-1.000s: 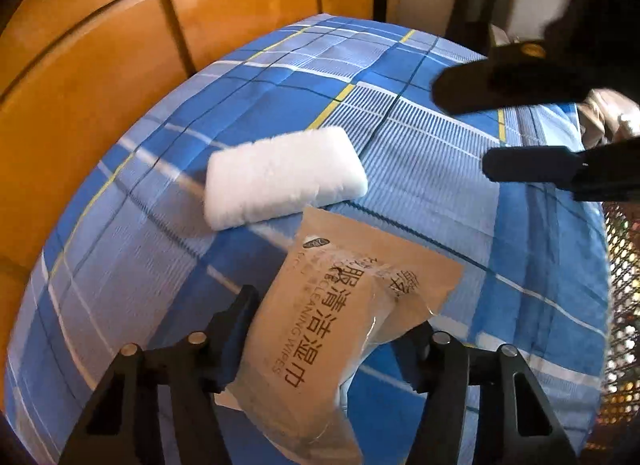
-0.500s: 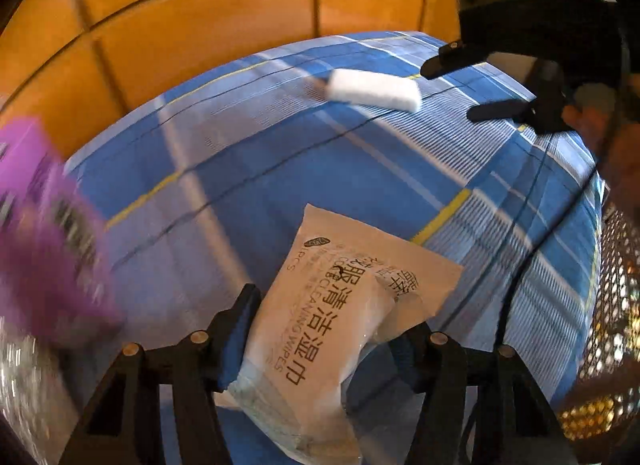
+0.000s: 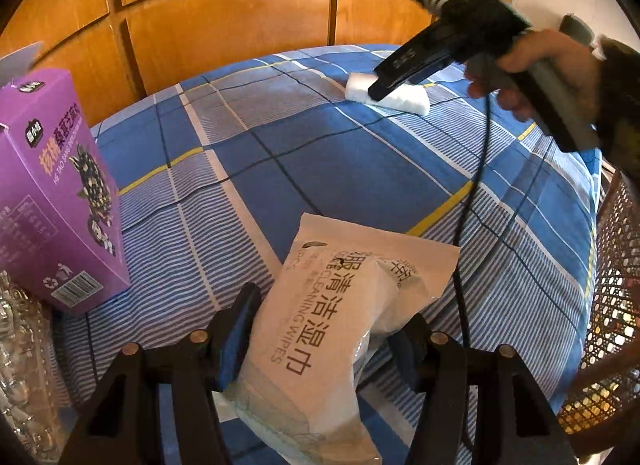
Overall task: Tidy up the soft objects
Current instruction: 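Grasp the cleaning-wipes pack with the left tool while the right tool reaches the white sponge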
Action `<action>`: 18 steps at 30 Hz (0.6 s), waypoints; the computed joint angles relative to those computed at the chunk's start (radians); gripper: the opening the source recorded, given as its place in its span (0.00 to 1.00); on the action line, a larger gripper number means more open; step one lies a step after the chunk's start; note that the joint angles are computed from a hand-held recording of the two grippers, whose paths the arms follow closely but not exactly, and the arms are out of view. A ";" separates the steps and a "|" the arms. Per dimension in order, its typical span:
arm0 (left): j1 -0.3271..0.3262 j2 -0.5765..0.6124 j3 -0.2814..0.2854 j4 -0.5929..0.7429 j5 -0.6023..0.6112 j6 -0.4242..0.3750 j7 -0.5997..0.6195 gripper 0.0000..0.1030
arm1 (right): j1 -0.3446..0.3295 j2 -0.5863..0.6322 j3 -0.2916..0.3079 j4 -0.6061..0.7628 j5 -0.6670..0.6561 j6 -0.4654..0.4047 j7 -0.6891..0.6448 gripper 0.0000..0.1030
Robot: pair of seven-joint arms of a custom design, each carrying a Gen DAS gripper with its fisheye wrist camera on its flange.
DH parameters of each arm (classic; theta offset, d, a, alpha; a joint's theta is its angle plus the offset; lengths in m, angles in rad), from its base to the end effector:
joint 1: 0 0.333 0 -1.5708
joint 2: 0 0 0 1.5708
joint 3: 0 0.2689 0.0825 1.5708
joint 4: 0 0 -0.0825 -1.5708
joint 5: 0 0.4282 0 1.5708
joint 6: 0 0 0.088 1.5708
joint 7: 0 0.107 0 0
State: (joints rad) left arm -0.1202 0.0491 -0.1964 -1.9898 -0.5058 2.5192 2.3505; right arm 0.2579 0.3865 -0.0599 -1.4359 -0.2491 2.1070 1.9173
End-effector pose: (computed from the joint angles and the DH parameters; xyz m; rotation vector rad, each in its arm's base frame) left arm 0.6116 -0.1947 0.4233 -1.1280 2.5954 -0.8501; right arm 0.7148 0.1375 0.4484 -2.0542 2.1462 -0.5398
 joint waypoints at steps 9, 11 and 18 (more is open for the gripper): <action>-0.002 -0.017 0.003 -0.027 -0.060 0.020 0.045 0.60 | -0.042 0.028 0.007 0.012 0.119 0.028 -0.039 0.76; -0.003 -0.022 0.005 -0.033 -0.069 0.022 0.051 0.60 | -0.020 -0.003 -0.004 -0.029 0.078 0.045 0.005 0.67; -0.007 -0.019 0.005 -0.037 -0.079 0.043 0.050 0.60 | -0.001 -0.064 0.032 -0.077 0.126 -0.043 0.098 0.65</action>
